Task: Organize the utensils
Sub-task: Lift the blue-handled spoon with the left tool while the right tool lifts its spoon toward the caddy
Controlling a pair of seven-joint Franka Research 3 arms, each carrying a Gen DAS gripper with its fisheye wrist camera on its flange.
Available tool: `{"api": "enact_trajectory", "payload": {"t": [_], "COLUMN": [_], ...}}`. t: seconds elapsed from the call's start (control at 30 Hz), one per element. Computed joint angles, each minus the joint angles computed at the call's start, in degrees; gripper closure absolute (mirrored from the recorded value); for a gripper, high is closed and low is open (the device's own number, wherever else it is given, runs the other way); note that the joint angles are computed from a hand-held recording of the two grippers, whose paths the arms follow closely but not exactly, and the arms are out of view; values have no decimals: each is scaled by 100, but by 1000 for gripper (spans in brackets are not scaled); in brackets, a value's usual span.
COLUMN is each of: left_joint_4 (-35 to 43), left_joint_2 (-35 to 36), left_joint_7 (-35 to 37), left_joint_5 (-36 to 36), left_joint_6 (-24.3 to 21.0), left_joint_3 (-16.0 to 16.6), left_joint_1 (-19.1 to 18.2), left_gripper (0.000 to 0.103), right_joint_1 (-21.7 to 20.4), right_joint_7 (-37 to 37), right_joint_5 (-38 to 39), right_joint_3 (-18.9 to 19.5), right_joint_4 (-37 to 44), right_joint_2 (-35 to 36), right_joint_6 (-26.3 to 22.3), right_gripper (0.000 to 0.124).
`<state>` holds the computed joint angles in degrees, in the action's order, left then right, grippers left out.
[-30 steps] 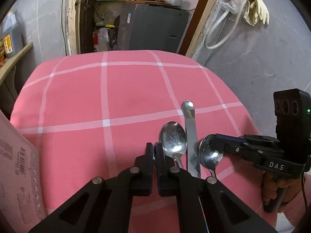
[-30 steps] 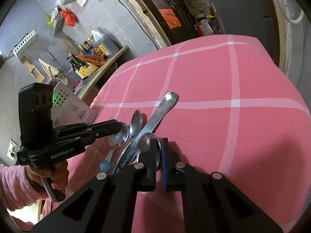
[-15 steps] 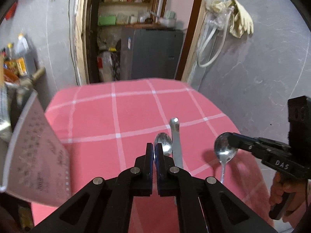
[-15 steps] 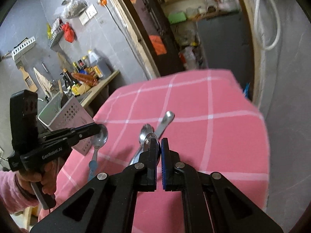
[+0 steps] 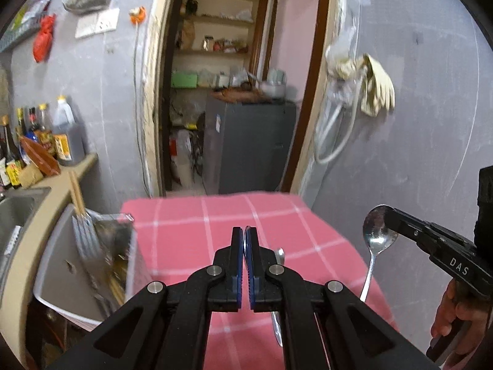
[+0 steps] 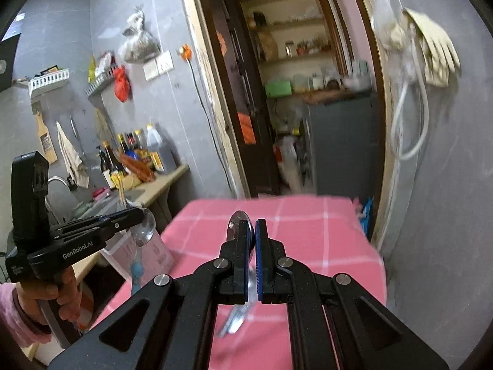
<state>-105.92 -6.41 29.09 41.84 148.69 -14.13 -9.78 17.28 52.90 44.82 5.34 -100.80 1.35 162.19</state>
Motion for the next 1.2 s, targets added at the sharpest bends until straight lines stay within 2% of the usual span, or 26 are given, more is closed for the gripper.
{"api": "enact_trajectory", "payload": {"t": [0.1, 0.27, 0.4, 0.77, 1.03, 1.2], "left_joint_4": [41, 45, -61, -272, -405, -479], "left_joint_2": [-139, -423, -687, -1181, -1211, -1164], "left_joint_7": [11, 162, 184, -190, -492, -709], "left_joint_5": [64, 188, 290, 787, 1422, 1872], "left_joint_6": [-10, -109, -212, -234, -262, -238], "left_joint_3": [43, 75, 60, 7, -92, -108], "left_joint_1": [76, 262, 465, 1129, 1425, 1479], "left_gripper": [100, 100, 100, 100, 100, 100], "right_joint_1": [89, 213, 314, 702, 1166, 1595], "right_joint_7": [166, -181, -189, 556, 1168, 1805], "right_joint_5": [-239, -200, -332, -1480, -2688, -3692], "right_joint_3": [69, 207, 329, 477, 283, -144], "right_joint_4": [201, 831, 1374, 2230, 2386, 2246], "right_joint_2": [31, 260, 531, 1170, 1495, 1551], "right_joint_6": [130, 139, 125, 358, 766, 1124], "right_gripper": [120, 120, 120, 120, 120, 120]}}
